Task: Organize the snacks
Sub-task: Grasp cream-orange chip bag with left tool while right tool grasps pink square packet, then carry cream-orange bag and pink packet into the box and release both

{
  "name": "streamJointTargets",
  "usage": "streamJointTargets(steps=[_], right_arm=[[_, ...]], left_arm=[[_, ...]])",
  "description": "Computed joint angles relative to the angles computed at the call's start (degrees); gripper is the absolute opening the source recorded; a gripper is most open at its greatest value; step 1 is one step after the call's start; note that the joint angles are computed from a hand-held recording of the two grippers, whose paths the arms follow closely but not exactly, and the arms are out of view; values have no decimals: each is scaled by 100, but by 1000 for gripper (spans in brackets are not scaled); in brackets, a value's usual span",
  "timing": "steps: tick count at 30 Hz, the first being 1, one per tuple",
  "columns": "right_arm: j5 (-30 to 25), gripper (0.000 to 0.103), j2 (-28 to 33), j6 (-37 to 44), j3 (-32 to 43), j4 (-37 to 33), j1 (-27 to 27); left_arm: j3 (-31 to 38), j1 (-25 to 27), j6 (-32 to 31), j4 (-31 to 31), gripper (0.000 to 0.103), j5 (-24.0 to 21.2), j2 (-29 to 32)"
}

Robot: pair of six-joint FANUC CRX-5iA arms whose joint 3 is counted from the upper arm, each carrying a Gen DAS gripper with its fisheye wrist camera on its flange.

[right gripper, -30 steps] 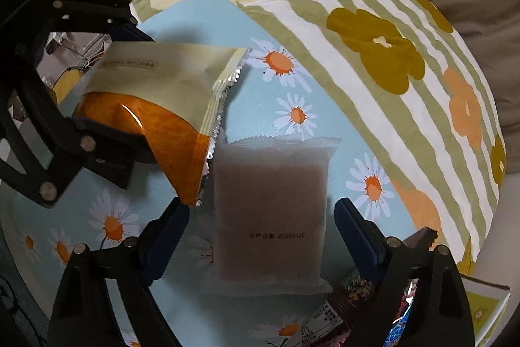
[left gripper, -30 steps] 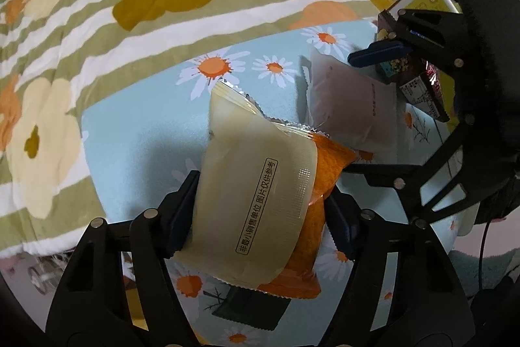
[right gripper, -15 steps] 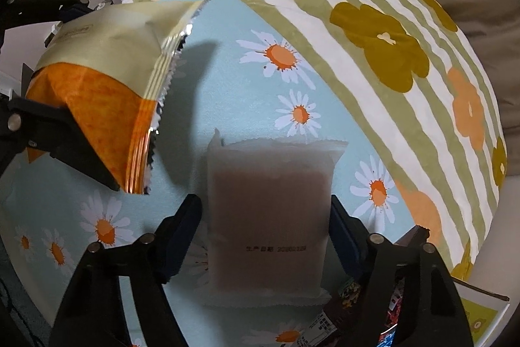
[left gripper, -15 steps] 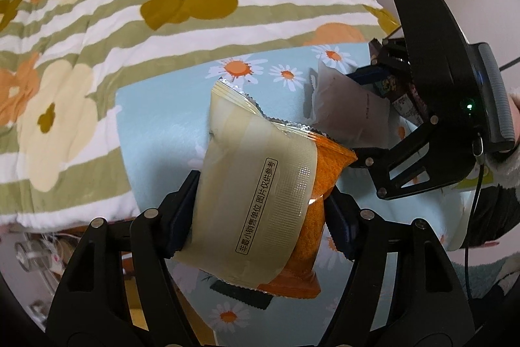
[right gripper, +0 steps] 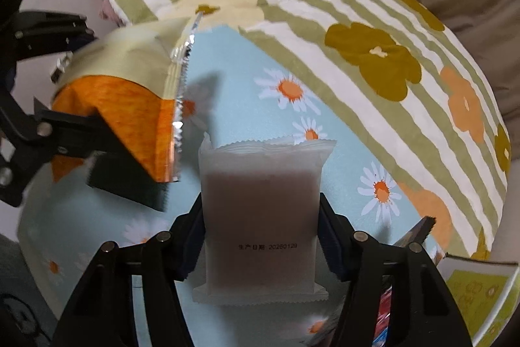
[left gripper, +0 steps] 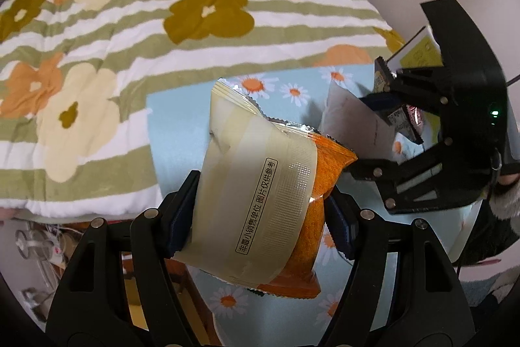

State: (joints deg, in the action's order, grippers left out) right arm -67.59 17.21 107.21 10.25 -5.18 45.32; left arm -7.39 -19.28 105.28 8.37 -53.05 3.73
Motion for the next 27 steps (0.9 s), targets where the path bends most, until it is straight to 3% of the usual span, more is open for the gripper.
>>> streamJointTargets(steps=[6,12,20,27], right_arm=[[-70,57,-489,-404,17,-230,-131],[-125,57,-1110,-561,-49,-297,-515],[-311,57,-1929,-177,-255,-346,-1533],[-643,57,-2276,584,-226,-792,-2802]], left_arm=[[375,-107,337,-321,68,-183,-189],[1256,-455,752,-781,68,-523,-35],[3162,-1466,1565,-1589,68,-1069,886],[4972,-2225,2233,-1756,68,-1277,2176]])
